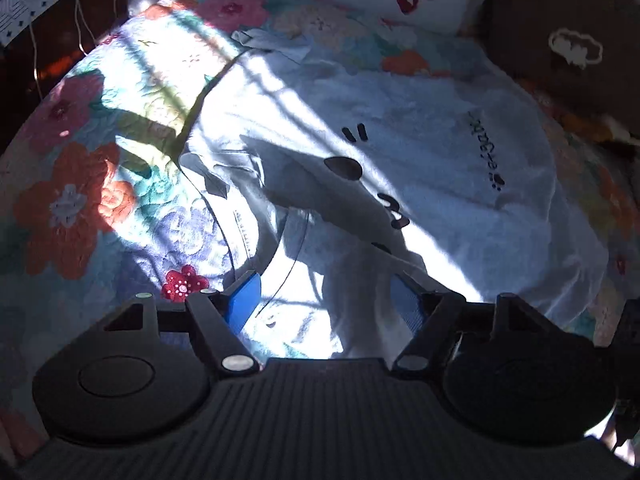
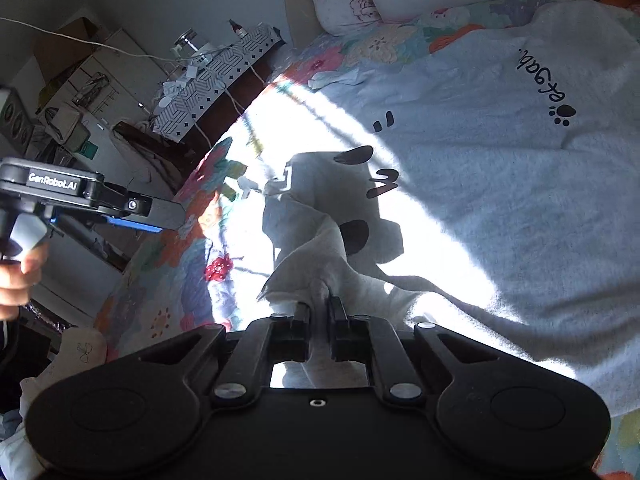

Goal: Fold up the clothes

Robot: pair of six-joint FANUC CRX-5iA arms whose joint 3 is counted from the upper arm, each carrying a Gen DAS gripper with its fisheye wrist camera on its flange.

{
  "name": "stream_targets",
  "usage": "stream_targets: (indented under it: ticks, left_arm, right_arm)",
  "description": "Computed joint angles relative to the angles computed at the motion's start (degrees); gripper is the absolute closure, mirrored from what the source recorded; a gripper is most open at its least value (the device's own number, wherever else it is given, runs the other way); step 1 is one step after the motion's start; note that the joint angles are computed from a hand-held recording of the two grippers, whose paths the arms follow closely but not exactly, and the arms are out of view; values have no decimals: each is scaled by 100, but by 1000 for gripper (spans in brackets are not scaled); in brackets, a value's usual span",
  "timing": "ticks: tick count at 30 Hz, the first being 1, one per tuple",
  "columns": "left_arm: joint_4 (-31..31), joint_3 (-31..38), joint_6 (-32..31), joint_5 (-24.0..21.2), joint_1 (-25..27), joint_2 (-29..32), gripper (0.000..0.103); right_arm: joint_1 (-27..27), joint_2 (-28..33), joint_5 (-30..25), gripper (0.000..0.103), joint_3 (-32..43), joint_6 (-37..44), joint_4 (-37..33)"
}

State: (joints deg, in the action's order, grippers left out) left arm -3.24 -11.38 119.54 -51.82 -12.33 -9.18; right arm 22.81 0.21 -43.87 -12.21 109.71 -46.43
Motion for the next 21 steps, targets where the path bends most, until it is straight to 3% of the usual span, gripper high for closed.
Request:
stream_targets:
  ticks: [3,6,9,10,11,14,19,21]
  left_arm:
    - [-989,-419,1525,479,-592,-420,32]
    - [-1634,-478,2687,324,-1183,-361,31]
    - [-2094,-563,4250,75,-1637,-277,31]
    - [-2173,-563,4445,-62,-1679,-248,31]
    - [-2241,-567,4631,-196,-1716,-217,29]
    - [-2455,-500,4873,-498,-1741,-103,29]
    - [-2561,-611,5194,-43,-1567,-13,29]
    - [-2622,-489,5206,-34,-1569,231,29]
  right_arm:
    - [316,112,-495,93,243,47,501]
    - [298,143,-1328,93,517,771,407]
    - [76,74,-1740,93,568,1336,6]
    - [10,106,-1808,93,577,1601,-125]
    - [60,118,-1754,93,547,1826,-71]
    - [436,-126,-769,94,65,1854,462]
    - [588,-571,706,93,-558,1276,1137]
    - [598,-463,881,93,-547,885,1523]
